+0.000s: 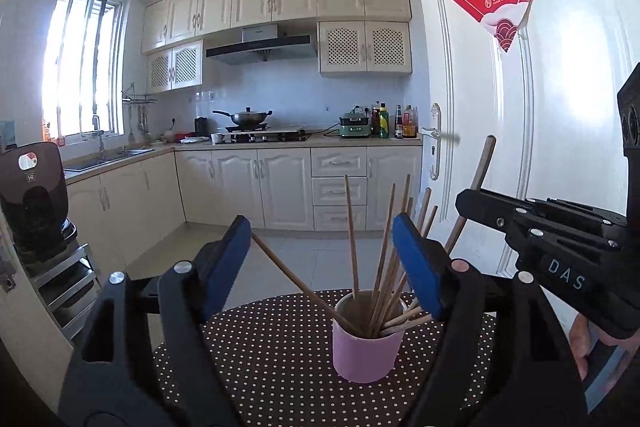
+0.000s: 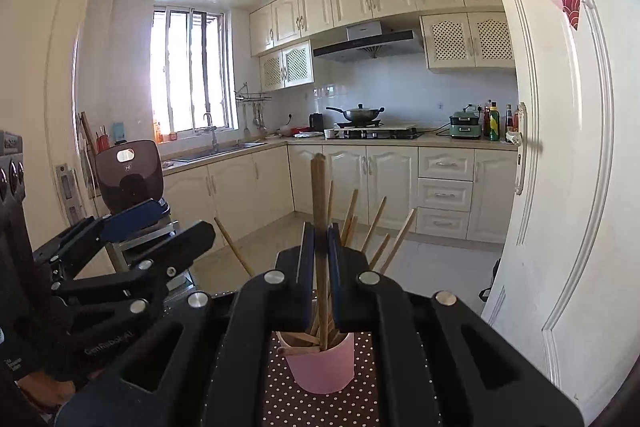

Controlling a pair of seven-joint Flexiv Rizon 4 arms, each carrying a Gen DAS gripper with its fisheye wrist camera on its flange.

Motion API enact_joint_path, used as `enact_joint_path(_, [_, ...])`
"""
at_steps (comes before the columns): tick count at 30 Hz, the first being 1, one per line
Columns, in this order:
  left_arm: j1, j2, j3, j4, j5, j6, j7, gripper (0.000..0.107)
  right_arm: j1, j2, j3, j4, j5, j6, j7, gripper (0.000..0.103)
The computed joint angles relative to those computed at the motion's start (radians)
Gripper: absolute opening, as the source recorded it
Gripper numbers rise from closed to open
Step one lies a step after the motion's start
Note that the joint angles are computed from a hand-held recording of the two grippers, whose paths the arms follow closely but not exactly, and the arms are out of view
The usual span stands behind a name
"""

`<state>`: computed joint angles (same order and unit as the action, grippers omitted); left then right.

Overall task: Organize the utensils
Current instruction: 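Lower the chopsticks into the pink cup and open both tools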

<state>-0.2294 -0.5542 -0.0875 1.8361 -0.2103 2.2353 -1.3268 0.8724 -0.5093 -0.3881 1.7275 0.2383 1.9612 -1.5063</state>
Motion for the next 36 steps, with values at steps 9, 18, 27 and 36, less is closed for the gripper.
enact_joint_path(9, [-0.016, -0.001, 0.02, 0.028, -0.038, 0.061, 0.02, 0.083, -0.015, -0.016, 0.004, -0.007, -0.04, -0.04, 0.037, 0.006])
enact_joint_path(18, [-0.015, 0.002, 0.021, 0.042, -0.062, 0.075, 0.037, 0.087, -0.054, -0.027, 0.041, -0.007, -0.097, -0.042, 0.096, 0.006])
enact_joint_path(27, [0.008, 0.036, 0.017, 0.093, -0.042, 0.097, 0.001, 0.09, -0.03, 0.004, 0.037, 0.036, -0.08, -0.015, 0.084, 0.009])
enact_joint_path(36, [0.022, 0.109, 0.029, 0.211, -0.011, 0.17, -0.028, 0.092, 0.141, 0.073, -0.087, 0.126, 0.043, 0.019, -0.05, 0.023])
